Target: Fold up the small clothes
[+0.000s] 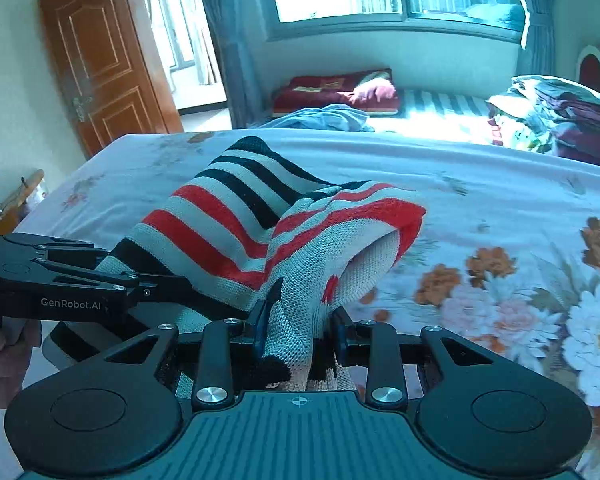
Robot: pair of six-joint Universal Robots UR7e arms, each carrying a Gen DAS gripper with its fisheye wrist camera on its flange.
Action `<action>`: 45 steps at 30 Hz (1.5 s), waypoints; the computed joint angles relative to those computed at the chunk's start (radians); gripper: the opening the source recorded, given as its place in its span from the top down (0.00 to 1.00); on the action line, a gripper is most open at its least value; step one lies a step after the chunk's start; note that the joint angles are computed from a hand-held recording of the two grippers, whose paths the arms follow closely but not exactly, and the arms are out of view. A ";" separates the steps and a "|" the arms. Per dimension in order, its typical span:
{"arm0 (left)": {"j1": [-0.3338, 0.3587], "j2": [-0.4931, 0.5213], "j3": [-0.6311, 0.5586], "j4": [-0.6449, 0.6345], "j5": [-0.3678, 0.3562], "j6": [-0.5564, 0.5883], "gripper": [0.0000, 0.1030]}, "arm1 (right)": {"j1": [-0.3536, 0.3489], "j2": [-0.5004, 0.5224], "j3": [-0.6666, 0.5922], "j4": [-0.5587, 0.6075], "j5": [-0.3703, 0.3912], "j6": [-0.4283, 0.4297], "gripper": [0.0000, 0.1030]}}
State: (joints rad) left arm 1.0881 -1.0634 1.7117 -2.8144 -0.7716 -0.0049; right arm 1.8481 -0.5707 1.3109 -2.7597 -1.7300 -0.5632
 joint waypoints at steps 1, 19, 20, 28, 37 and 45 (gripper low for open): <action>0.008 -0.034 0.023 0.010 0.010 -0.006 0.58 | 0.012 0.025 -0.008 -0.001 0.009 0.009 0.69; 0.164 -0.236 0.171 0.016 -0.104 -0.069 0.19 | 0.030 0.181 -0.034 -0.012 -0.001 0.229 0.68; 0.157 -0.243 0.176 0.015 -0.094 -0.062 0.20 | 0.030 0.181 -0.036 -0.008 -0.001 0.232 0.66; 0.119 -0.298 0.227 -0.151 -0.091 0.140 0.70 | 0.097 0.134 -0.006 -0.142 -0.090 0.125 0.52; 0.110 -0.193 0.139 0.016 -0.012 0.226 0.78 | 0.117 0.302 -0.196 -0.024 -0.355 -0.036 1.00; 0.079 -0.213 0.178 -0.040 0.024 0.263 0.79 | 0.071 0.153 0.017 -0.165 -0.214 0.079 1.00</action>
State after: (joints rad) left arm 1.1670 -1.2761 1.8897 -2.8548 -0.7480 0.2579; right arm 1.9193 -0.4178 1.3284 -2.9247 -1.9437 -0.4846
